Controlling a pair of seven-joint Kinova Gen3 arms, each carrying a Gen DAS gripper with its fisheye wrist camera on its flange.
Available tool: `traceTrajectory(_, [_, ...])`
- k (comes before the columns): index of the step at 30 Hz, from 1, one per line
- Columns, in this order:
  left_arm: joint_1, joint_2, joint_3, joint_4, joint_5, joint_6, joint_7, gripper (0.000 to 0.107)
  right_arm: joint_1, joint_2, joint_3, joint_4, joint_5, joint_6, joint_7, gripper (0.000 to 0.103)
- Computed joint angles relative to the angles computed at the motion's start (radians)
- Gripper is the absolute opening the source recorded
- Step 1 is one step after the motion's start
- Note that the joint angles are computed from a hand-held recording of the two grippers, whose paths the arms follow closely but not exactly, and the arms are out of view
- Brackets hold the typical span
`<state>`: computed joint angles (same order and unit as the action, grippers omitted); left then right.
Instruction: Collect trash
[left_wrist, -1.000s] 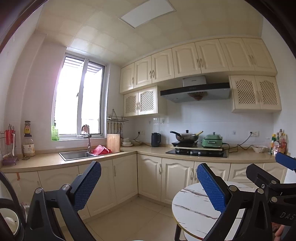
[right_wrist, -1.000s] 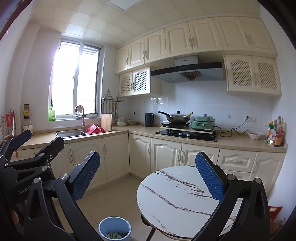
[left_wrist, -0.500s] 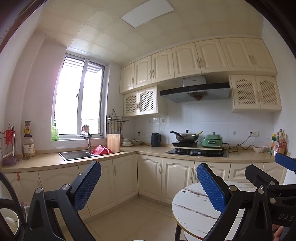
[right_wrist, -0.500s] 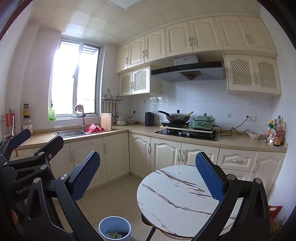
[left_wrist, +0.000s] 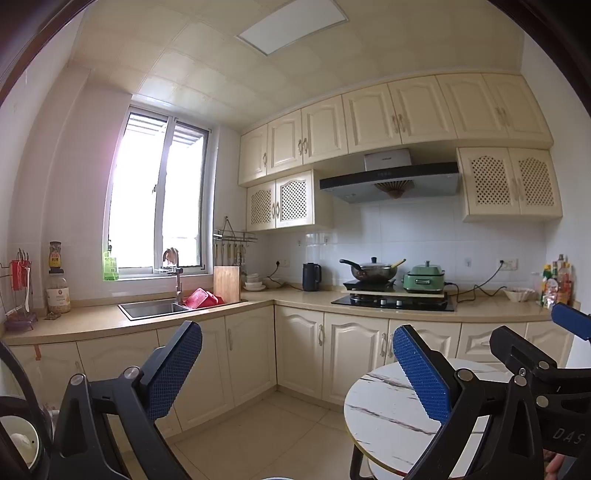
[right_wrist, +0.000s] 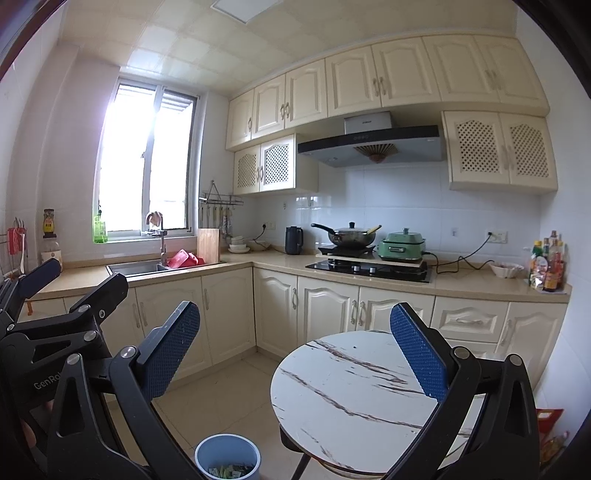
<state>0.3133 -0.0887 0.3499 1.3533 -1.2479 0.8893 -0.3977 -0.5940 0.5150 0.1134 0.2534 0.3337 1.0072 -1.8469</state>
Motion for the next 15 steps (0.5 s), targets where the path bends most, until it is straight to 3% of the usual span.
traceTrajectory(2, [-0.007, -0.002, -0.020, -0.007, 0.024, -0.022, -0.025, 0.102, 0.000, -0.014, 0.003, 0.035, -0.003, -0.024, -0.004, 0.103])
traceTrajectory(15, [-0.056, 0.024, -0.080, -0.112, 0.178, -0.091, -0.201, 0.102, 0.011, 0.010, -0.006, -0.020, -0.015, 0.013, 0.017, 0.103])
